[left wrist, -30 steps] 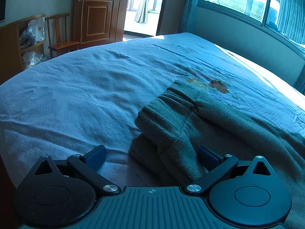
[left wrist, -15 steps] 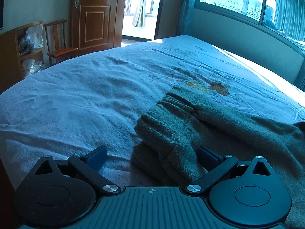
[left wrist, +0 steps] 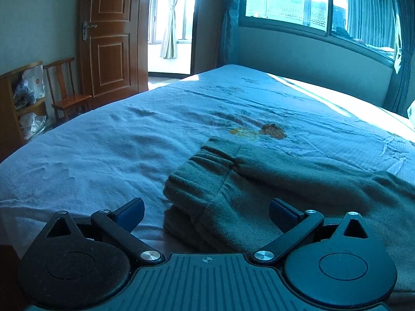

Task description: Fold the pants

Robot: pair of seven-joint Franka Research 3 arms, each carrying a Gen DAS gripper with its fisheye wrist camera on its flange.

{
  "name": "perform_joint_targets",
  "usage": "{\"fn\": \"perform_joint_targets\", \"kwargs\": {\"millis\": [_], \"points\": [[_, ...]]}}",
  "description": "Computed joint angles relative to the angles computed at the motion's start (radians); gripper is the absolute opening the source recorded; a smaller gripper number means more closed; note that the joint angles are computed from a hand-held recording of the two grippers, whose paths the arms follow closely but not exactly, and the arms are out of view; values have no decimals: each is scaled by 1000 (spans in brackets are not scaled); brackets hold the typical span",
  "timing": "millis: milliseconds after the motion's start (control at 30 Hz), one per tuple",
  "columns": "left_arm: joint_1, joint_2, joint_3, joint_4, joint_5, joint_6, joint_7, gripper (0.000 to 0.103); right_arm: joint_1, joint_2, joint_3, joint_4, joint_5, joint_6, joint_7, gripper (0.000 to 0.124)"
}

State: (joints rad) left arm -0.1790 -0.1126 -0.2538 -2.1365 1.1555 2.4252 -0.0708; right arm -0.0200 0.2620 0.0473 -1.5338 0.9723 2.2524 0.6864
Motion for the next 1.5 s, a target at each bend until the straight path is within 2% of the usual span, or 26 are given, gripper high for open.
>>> {"fn": "perform_joint_targets", "kwargs": {"millis": [33,100,133,233,300,367,400,433,500,600,700,733,767,800,833,900,933,1000,1067,1200,1267,1500], "points": [[-3,17,-1,12,-14,-4,25,102,-2,-17,-5,-30,-14,-6,-3,7],[-7,44,5,20,-51,4,53,102,18,-46,-25,-96,-100,50,24,7],[-7,52,11,13,-73,17,52,102,28,-61,-42,-130,-155,98,65,5],[0,28,20,-37,-13,77,-57,103,-3,-124,-79,-243,-135,238,95,2],[-2,22,16,-39,-20,69,-38,103,-30,-145,-110,-286,-154,326,122,2],[-2,19,16,-39,-42,69,-13,103,-50,-152,-147,-317,-244,433,225,2],[-2,19,15,-35,-57,63,-2,103,-75,-158,-157,-321,-225,442,248,3],[-4,18,13,-29,-72,51,10,103,-102,-170,-161,-324,-169,436,240,7],[-10,15,3,-16,-84,13,17,103,-144,-222,-175,-364,-62,447,208,9],[-25,15,-22,8,-8,-28,-15,103,-159,-305,-198,-434,105,393,48,10],[-54,54,-40,63,50,-66,28,103,-136,-359,-210,-518,115,368,-104,9],[-66,74,-41,85,48,-79,63,103,-121,-360,-209,-544,52,412,-97,10],[-77,90,-39,101,46,-91,88,103,-140,-343,-174,-568,-81,487,-23,8],[-86,111,-34,120,27,-94,138,103,-145,-331,-173,-578,-144,519,29,2],[-94,125,-27,133,-11,-99,192,103,-127,-344,-208,-584,-137,519,77,0],[-112,127,-20,143,-23,-125,234,103,-140,-371,-212,-613,-116,617,168,10],[-118,116,-18,141,-32,-131,243,103,-129,-390,-232,-625,-43,656,140,14],[-124,84,-17,115,3,-118,199,103,-115,-433,-305,-633,175,631,70,14],[-127,66,-23,101,14,-119,169,103,-135,-452,-354,-644,295,580,63,14],[-133,72,-36,108,24,-124,147,103,-198,-441,-392,-661,381,458,164,14],[-139,80,-38,120,21,-118,150,103,-220,-425,-388,-660,424,414,185,14],[-157,95,-37,152,18,-120,160,103,-258,-437,-358,-681,464,381,237,16]]}}
